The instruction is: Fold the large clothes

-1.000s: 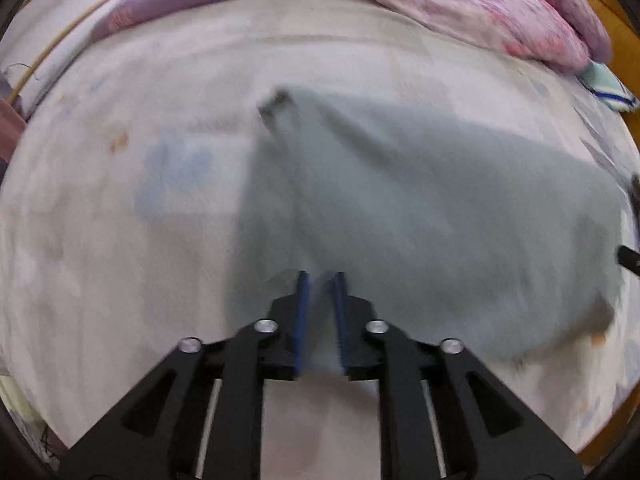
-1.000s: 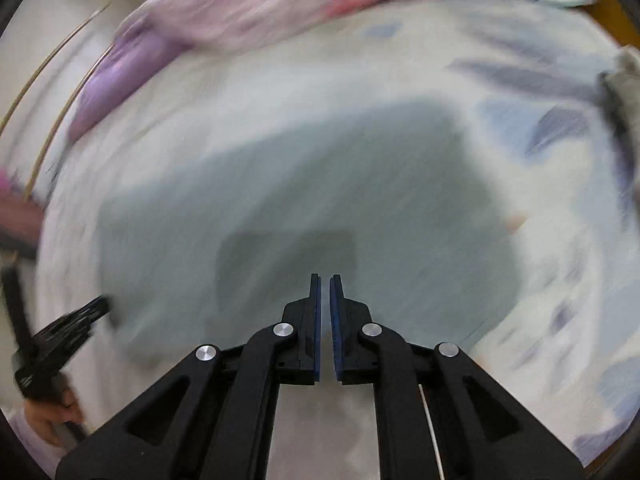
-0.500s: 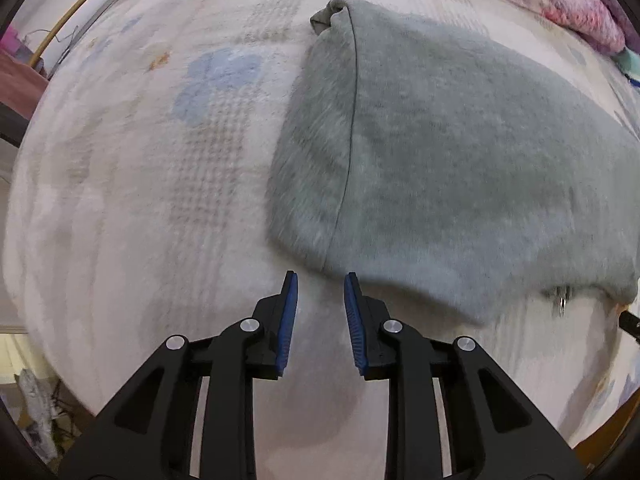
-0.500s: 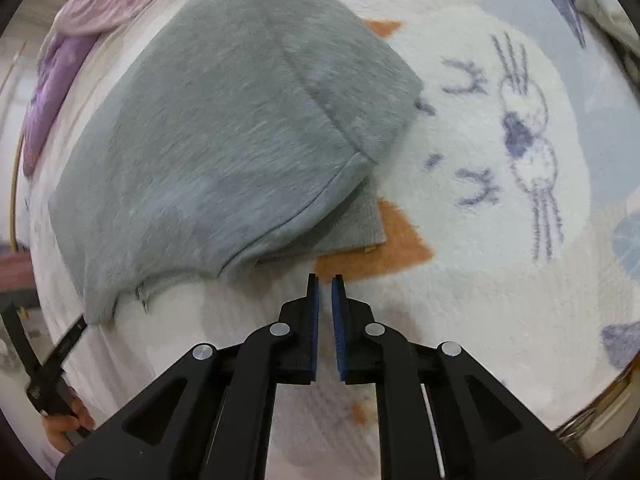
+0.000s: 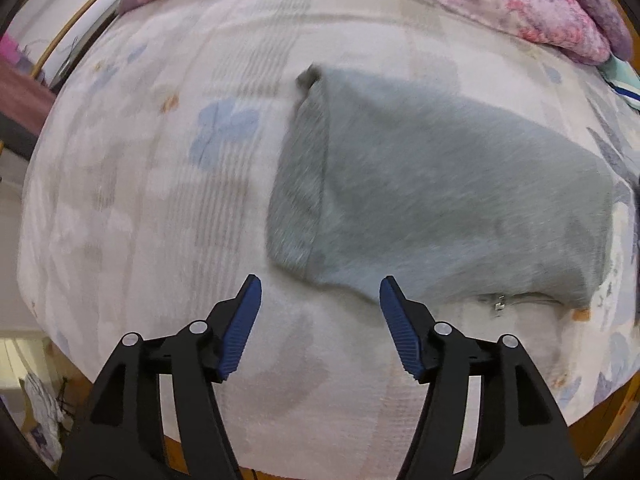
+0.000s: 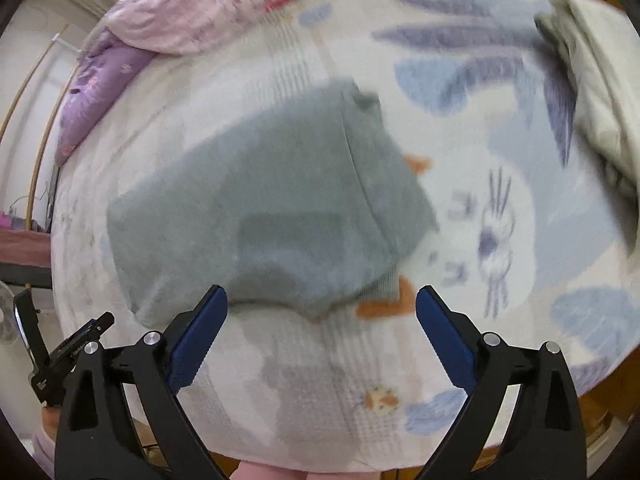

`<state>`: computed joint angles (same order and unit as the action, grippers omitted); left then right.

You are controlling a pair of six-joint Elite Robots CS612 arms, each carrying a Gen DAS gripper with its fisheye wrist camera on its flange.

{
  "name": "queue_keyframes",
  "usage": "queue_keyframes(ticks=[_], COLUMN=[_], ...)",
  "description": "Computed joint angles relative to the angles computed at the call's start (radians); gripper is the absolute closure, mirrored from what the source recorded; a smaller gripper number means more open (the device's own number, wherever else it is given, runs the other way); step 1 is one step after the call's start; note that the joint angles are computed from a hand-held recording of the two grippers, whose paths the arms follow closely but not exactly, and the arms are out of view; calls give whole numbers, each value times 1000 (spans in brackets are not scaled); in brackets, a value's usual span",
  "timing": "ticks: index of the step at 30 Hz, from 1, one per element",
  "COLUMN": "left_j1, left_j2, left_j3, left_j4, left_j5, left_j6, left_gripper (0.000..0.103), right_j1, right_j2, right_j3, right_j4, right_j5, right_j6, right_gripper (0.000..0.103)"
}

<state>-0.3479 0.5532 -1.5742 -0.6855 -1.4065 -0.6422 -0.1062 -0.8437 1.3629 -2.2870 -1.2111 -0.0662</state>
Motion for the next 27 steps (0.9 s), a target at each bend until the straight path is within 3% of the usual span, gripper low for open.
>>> queue_keyframes(ticks=[3, 6, 11, 13, 16, 18, 20, 25, 27], left_j1=[-3, -6, -10, -13, -12, -10, -9, -8, -7], left_j2=[-28, -54, -89, -99, -114, -123, -130, -144, -150], left_j3=[35, 76, 147, 174, 222, 255, 289, 370, 401], left_j4=[-22, -55, -100, -117, -144, -155, -179, -214, -231], left_j5=[8, 19, 17, 17, 0, -20, -41, -72, -88], left_j6=[22, 55, 84, 97, 114, 128, 130, 150, 159], left_gripper=[33, 25, 22, 21, 20, 20, 20, 20, 20], right_j1=[-21, -23, -38, -42, -55, -57, -62, -54, -58], right_j2=[2, 25, 89, 131, 225, 278, 342, 501, 566], right_j3=[-32, -82, -202, -272, -423, -498, -597, -828, -921], right_j4=[-27, -69, 5, 88, 294, 352, 462, 631, 759], right_j5=[52, 16, 86, 115, 203, 210, 262, 255, 322], right_j6=[-45, -45, -104, -140, -202, -193, -219, -203, -228], right_gripper=[11, 11, 11, 10, 10, 10, 10, 10, 10])
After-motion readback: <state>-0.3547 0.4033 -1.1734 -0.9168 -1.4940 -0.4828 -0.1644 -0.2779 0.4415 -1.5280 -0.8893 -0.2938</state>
